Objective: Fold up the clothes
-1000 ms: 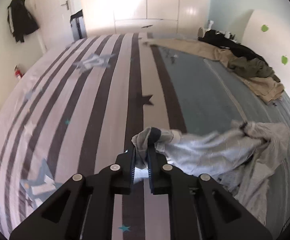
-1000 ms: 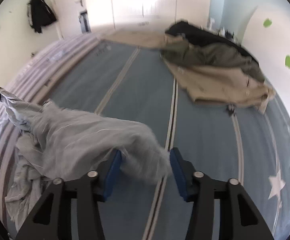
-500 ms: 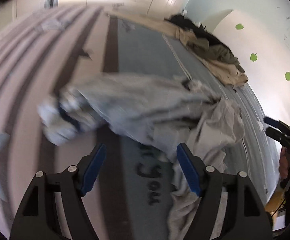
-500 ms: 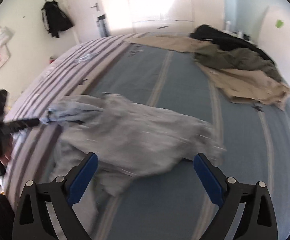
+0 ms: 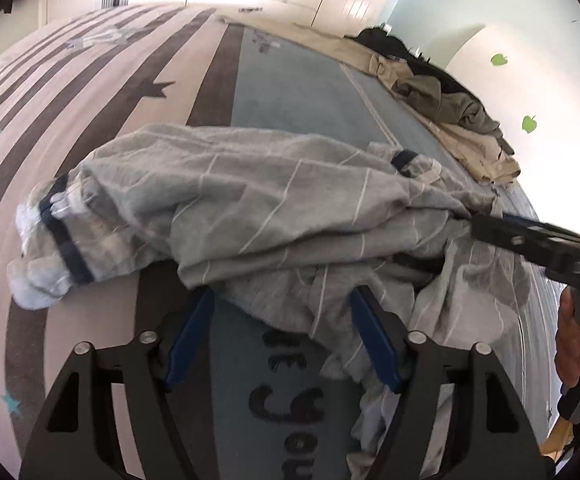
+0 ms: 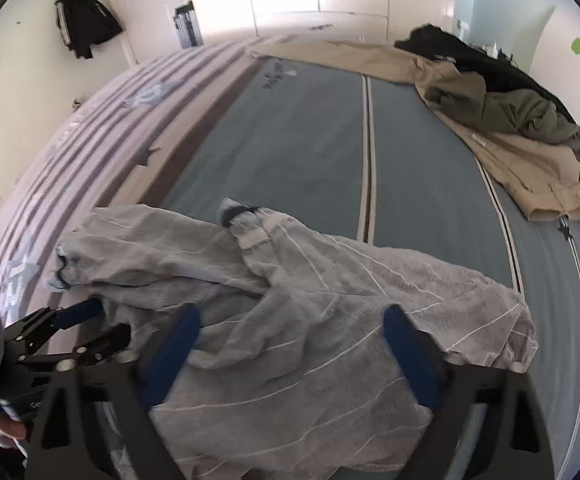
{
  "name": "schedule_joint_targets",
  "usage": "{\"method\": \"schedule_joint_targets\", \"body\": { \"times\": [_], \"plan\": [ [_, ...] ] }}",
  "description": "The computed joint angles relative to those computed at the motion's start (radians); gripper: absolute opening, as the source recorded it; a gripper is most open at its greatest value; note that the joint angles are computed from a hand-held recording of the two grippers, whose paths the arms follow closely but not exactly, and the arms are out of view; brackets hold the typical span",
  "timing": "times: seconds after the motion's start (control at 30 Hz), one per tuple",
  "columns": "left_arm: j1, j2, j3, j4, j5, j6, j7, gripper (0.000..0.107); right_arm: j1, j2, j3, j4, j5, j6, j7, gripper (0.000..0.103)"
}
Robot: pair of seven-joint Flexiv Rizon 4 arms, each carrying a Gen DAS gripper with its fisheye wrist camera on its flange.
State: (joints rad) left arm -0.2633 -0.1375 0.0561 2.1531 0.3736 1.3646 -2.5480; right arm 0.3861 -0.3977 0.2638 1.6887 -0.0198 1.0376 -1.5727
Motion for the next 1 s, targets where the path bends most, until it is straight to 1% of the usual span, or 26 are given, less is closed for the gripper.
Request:
{"method": "schedule_joint_targets", "body": {
  "times": [0.03, 0.07, 0.1, 0.13, 0.17, 0.2, 0.23, 0.3, 0.33, 0.5, 0.7, 0.9, 1.0],
  "plan": [
    [0.001, -0.001, 0.0, 0.0, 0.001, 0.0, 0.005, 0.05, 0.01, -0.005, -0.015, 0.005, -0.02, 0.001, 0.017, 0.051],
    [-0.006, -0.004, 0.005, -0.013, 0.022, -0.013, -0.005, 0.047, 0.019, -0.006, -0.03, 0.013, -0.043, 0.005, 0.036, 0.043],
    [-0.014, -0.007, 0.01, -0.028, 0.049, -0.03, -0.018, 0.042, 0.019, -0.009, -0.034, 0.017, -0.054, 0.004, 0.04, 0.035],
    [-0.022, -0.011, 0.014, -0.044, 0.079, -0.041, -0.033, 0.033, 0.012, -0.012, -0.029, 0.017, -0.054, 0.002, 0.029, 0.032],
    [-0.034, -0.012, 0.02, -0.062, 0.121, -0.057, -0.057, 0.028, 0.008, -0.013, -0.025, 0.018, -0.054, 0.0, 0.022, 0.03],
    [-0.045, -0.012, 0.025, -0.08, 0.163, -0.076, -0.083, 0.018, 0.005, -0.013, -0.021, 0.022, -0.054, 0.004, 0.014, 0.022],
    [-0.042, -0.012, 0.022, -0.088, 0.176, -0.084, -0.086, 0.013, 0.001, -0.011, -0.017, 0.026, -0.051, 0.009, 0.006, 0.015],
    [-0.041, -0.004, 0.019, -0.096, 0.201, -0.099, -0.105, 0.005, -0.005, -0.006, -0.011, 0.035, -0.047, 0.016, -0.007, 0.01],
    [-0.04, 0.002, 0.018, -0.098, 0.217, -0.105, -0.119, 0.004, -0.008, -0.003, -0.008, 0.039, -0.043, 0.02, -0.013, 0.007],
    [-0.026, 0.047, -0.001, -0.094, 0.284, -0.136, -0.165, 0.002, -0.048, 0.03, 0.02, 0.053, 0.023, 0.036, -0.071, 0.006],
    [0.016, 0.145, -0.054, -0.078, 0.348, -0.219, -0.191, 0.002, -0.101, 0.096, 0.037, 0.071, 0.113, 0.038, -0.186, 0.006],
    [0.064, 0.231, -0.128, -0.088, 0.409, -0.338, -0.211, 0.002, -0.148, 0.16, 0.019, 0.086, 0.204, 0.013, -0.306, 0.006],
    [0.088, 0.278, -0.152, -0.085, 0.428, -0.381, -0.213, 0.002, -0.165, 0.185, 0.003, 0.087, 0.233, -0.006, -0.365, 0.006]
  ]
}}
